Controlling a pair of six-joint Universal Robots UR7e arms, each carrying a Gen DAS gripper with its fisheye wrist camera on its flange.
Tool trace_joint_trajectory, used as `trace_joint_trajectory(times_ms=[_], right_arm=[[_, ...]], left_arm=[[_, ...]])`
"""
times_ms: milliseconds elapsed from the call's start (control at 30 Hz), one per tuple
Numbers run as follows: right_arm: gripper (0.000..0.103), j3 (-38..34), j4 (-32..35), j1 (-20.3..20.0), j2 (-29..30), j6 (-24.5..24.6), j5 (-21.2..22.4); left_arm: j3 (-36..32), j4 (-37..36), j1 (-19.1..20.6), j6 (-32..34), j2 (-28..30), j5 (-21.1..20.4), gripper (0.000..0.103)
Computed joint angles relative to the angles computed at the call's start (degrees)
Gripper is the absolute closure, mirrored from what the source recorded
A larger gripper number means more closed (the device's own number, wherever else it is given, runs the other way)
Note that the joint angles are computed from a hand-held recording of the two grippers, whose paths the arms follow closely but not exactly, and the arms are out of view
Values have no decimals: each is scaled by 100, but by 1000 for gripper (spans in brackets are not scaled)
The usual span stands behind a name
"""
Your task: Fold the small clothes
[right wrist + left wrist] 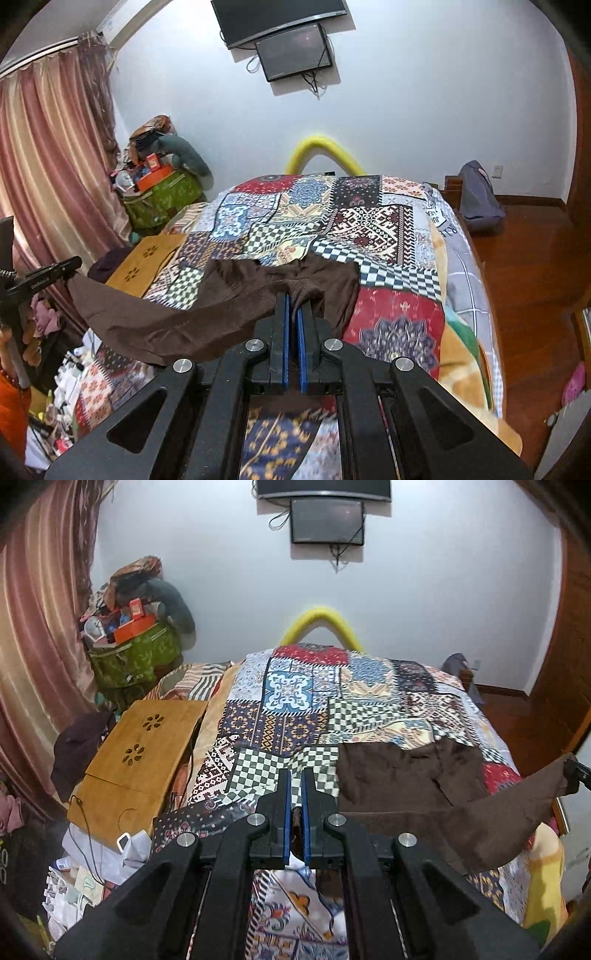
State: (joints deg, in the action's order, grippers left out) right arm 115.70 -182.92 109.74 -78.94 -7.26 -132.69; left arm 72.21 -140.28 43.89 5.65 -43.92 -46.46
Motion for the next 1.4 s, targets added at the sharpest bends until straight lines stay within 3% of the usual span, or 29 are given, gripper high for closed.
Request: trace_joint_trajectory(times_ms=[500, 667, 800, 867, 1000, 1067, 1167, 1233, 1400], right_arm=[[99, -813, 892, -1086, 316, 74, 416], [98, -1000, 1083, -1275, 502, -229, 296], [94, -1123, 817, -1270, 752, -689, -221], [89, -1119, 733, -1257, 763, -796, -338], [84, -957, 758, -1248, 562, -741, -6], [83, -860, 773, -1164, 502, -808, 47], [71, -743, 772, -1049, 502, -888, 113], [67, -645, 812, -980, 489, -946, 210], [67, -529, 1144, -907, 566, -891, 365]], left_arm=[[-2930, 1295, 661, 81, 2219, 53, 99], [-3886, 1811, 827, 195, 2922, 105, 99], [-4300, 1971, 895, 354, 3257, 190, 98], [-4318, 1907, 909, 403, 3299, 218, 96], [-4188, 1911, 920, 372, 3182, 61, 83], [-3872, 1678, 893, 459, 3009, 84, 63], [-3214, 1218, 836, 635, 2641, 54, 48], [-2783, 1074, 798, 667, 2381, -31, 43], [-1933, 1045, 739, 708, 1913, -267, 29]])
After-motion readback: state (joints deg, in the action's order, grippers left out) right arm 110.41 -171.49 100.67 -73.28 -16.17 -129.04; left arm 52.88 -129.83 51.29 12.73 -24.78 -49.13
